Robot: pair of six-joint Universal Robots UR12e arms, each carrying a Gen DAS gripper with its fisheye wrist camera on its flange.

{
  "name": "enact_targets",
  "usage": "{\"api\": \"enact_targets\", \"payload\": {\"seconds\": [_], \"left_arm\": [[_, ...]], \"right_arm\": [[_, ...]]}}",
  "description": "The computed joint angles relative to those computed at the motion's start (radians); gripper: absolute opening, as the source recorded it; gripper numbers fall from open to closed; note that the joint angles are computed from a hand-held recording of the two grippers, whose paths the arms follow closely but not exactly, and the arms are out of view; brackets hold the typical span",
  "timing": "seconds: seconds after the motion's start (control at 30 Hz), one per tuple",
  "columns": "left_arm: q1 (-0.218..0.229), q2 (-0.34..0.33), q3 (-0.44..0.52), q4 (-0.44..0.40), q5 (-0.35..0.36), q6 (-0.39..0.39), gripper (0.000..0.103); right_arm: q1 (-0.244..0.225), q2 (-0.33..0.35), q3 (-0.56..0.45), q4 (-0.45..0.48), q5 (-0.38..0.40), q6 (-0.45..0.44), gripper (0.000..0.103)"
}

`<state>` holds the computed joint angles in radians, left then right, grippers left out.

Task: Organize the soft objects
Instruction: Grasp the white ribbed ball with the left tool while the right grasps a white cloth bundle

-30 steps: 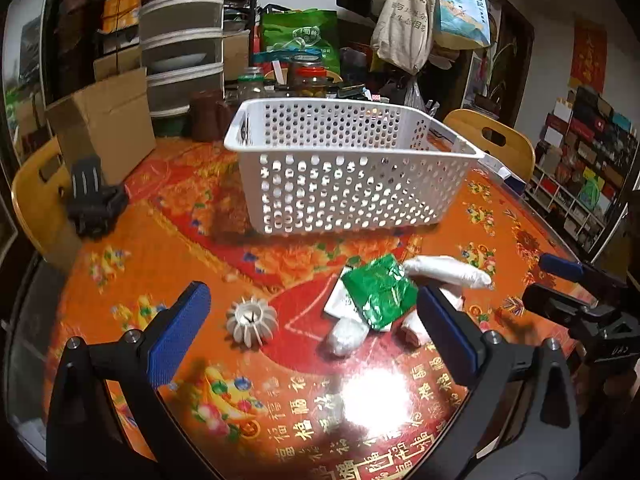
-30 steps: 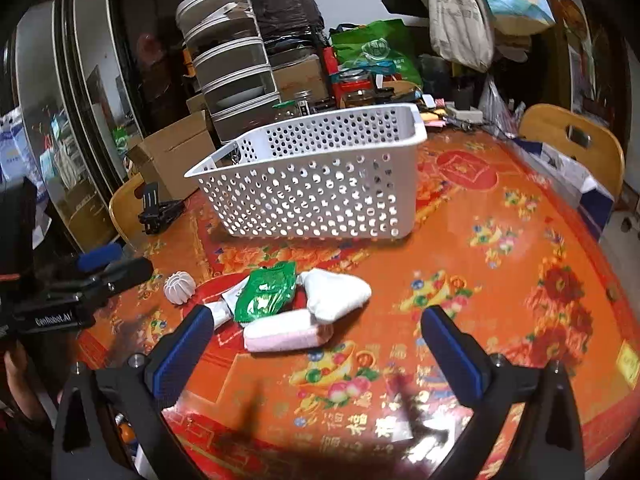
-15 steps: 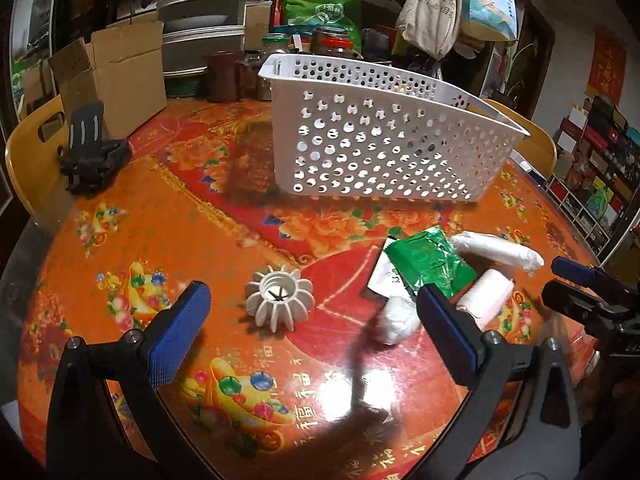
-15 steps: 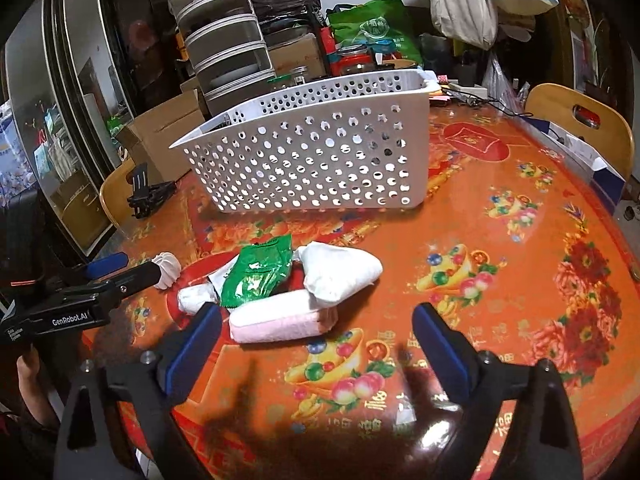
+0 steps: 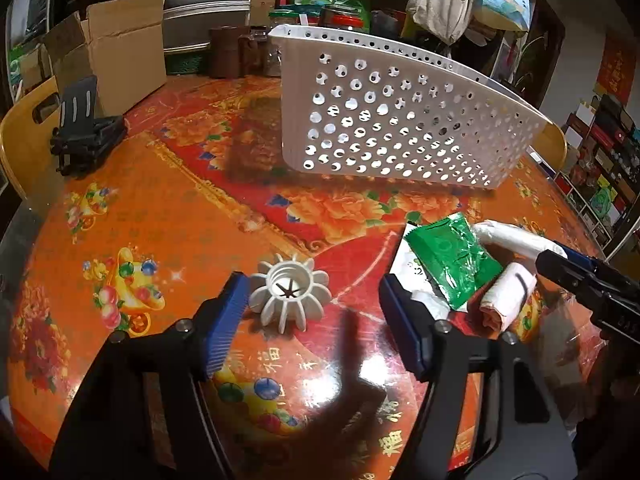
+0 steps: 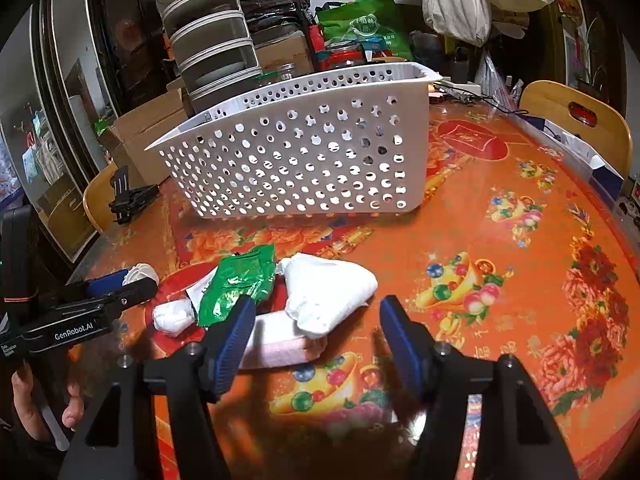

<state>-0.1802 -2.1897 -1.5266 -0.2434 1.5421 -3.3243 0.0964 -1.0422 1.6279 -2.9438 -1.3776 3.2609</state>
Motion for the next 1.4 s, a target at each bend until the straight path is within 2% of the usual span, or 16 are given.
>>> {"api": "enact_targets", "payload": {"seconds": [0.17, 0.23, 0.3, 0.5, 0.77, 0.97, 1.13, 1.4], "left_arm": [[-0.004, -0.007, 0.006, -0.003, 0.023, -0.001, 0.056], [0.000, -0.007, 0.006, -0.007, 0.010, -0.006, 0.046], [0.005, -0.008, 0.007, -0.014, -0.013, -0.016, 0.041], [0.006, -0.008, 0.003, -0.005, -0.023, -0.010, 0.041], [0.005, -0.003, -0.011, 0.032, -0.034, 0.002, 0.041], [0.003, 0.002, -0.028, 0.083, -0.032, 0.011, 0.041], [-0.002, 0.005, -0.037, 0.114, -0.017, 0.027, 0.041], [-0.006, 0.010, -0.038, 0.112, -0.007, 0.036, 0.041]], "right_arm": [[0.003, 0.009, -0.005, -0.008, -0.008, -0.002, 0.051], [0.001, 0.010, -0.004, -0.016, -0.006, 0.002, 0.050], [-0.001, 0.011, -0.002, -0.022, -0.001, 0.010, 0.046], [0.002, 0.010, 0.003, -0.039, -0.018, 0.018, 0.033], [-0.002, 0.008, 0.016, -0.079, -0.003, 0.025, 0.021], [0.000, 0.003, 0.042, -0.164, -0.013, 0.027, 0.020], [-0.002, -0.001, 0.052, -0.194, 0.001, 0.020, 0.020], [-0.008, -0.012, 0.068, -0.213, 0.040, 0.007, 0.020]]}}
